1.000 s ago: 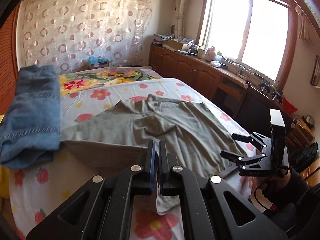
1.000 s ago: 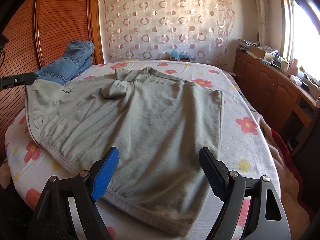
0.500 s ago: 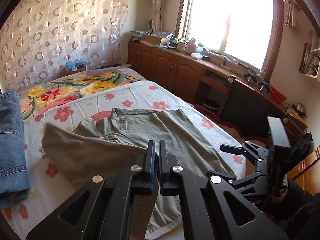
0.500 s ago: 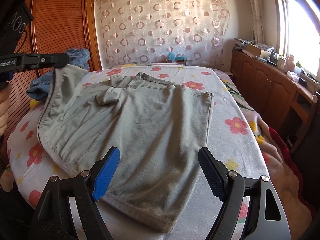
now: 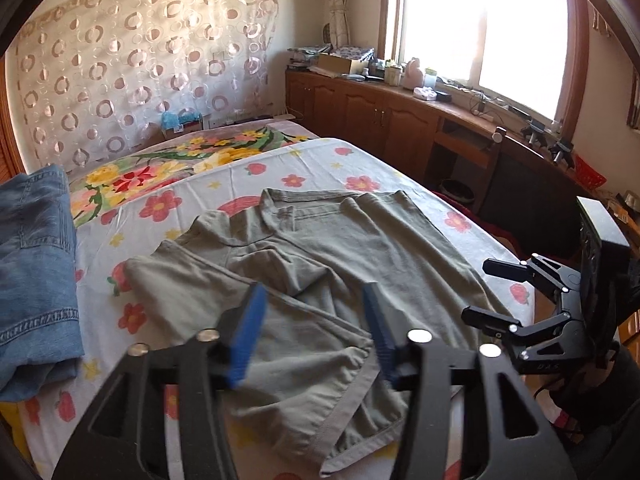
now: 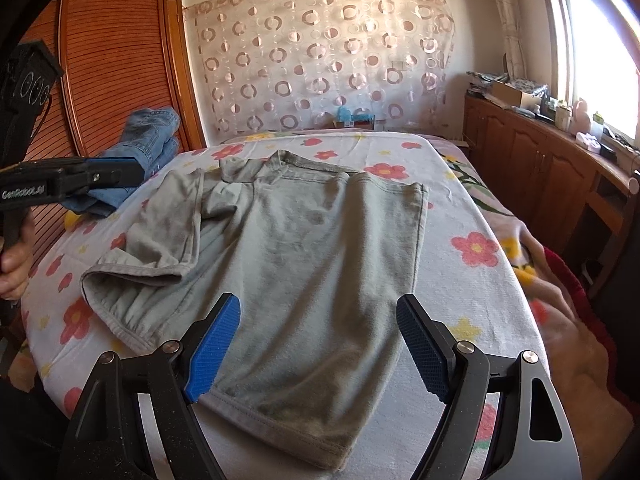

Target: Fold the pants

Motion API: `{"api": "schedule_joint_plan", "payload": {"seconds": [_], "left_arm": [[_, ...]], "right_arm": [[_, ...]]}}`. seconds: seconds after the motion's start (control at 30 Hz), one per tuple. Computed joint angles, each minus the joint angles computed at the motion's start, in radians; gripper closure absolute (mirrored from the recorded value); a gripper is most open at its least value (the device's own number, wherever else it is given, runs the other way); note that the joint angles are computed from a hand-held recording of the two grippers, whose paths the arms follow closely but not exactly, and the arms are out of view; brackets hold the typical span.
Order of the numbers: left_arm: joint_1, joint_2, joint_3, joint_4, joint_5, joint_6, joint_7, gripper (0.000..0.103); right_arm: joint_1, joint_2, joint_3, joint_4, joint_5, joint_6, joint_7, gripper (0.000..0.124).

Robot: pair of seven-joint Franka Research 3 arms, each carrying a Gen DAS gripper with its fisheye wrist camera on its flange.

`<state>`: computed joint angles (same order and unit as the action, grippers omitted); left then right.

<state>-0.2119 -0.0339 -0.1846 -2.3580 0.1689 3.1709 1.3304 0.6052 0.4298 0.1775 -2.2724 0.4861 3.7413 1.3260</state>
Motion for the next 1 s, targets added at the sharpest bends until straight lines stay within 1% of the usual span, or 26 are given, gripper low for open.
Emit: {"api": "schedule_joint_plan", "payload": {"seconds": [0.03,0.1,0.17,0.23,0.3,0.4,0.47,0.53,0.6,0.63,0.8,0.83,0.87,0.9,0.93,1.0], "left_arm": [[0.004,-0.002,0.002,-0.006,-0.001,-0.007,-0.008,0.034],[0.04,-0.005,-0.01,-0.018,0.089,-0.012,-0.098,0.031],[0.02,-0.005,0.009,-0.035,0.025,-0.015,-0.047,0.029],[0.02,-0.012,0.015,-0.058,0.006,-0.021,-0.039,0.027],[0.027,-0.021,0.018,-0.082,0.009,-0.019,-0.048,0.027],[0.01,-0.037,0.038,-0.116,-0.037,-0.021,-0.017,0.027],[0.039,-0.041,0.023,-0.127,0.005,-0.029,-0.062,0.027],[0.038,-0.041,0.028,-0.136,0.005,-0.032,-0.066,0.027],[0.02,-0.039,0.043,-0.143,-0.031,-0.033,-0.042,0.027],[0.022,-0.037,0.043,-0.145,-0.033,-0.032,-0.043,0.027],[0.009,-0.023,0.048,-0.149,-0.082,-0.038,-0.014,0.027],[0.012,-0.02,0.045,-0.152,-0.085,-0.033,-0.016,0.027],[0.028,-0.022,0.034,-0.159,-0.058,-0.014,-0.041,0.027],[0.025,-0.023,0.036,-0.165,-0.066,-0.005,-0.043,0.026],[0.042,-0.024,0.025,-0.17,-0.037,0.006,-0.074,0.026],[0.117,-0.024,-0.029,-0.172,0.101,0.018,-0.192,0.025]], "right_arm": [[-0.003,-0.002,0.002,-0.004,-0.008,0.001,0.001,0.047],[-0.007,-0.005,0.005,-0.004,-0.019,-0.001,0.004,0.051],[-0.011,-0.008,0.007,-0.003,-0.031,-0.008,0.006,0.058],[-0.013,-0.008,0.008,0.001,-0.041,-0.011,0.008,0.066],[-0.018,-0.006,0.01,0.003,-0.055,-0.012,0.012,0.07],[-0.038,-0.001,0.023,0.009,-0.098,-0.022,0.033,0.076],[-0.055,0.004,0.032,0.014,-0.134,-0.027,0.055,0.076],[-0.079,0.007,0.044,0.015,-0.181,-0.033,0.081,0.076],[-0.071,0.012,0.037,0.028,-0.187,-0.041,0.079,0.076],[-0.069,0.015,0.034,0.036,-0.193,-0.049,0.075,0.076],[-0.106,0.035,0.053,0.066,-0.271,-0.073,0.098,0.076],[-0.111,0.04,0.056,0.069,-0.284,-0.074,0.101,0.081],[-0.13,0.047,0.066,0.077,-0.317,-0.081,0.109,0.083],[-0.15,0.055,0.078,0.083,-0.348,-0.086,0.121,0.083],[-0.163,0.057,0.084,0.082,-0.366,-0.087,0.13,0.083],[-0.166,0.066,0.085,0.093,-0.383,-0.096,0.134,0.084]]}}
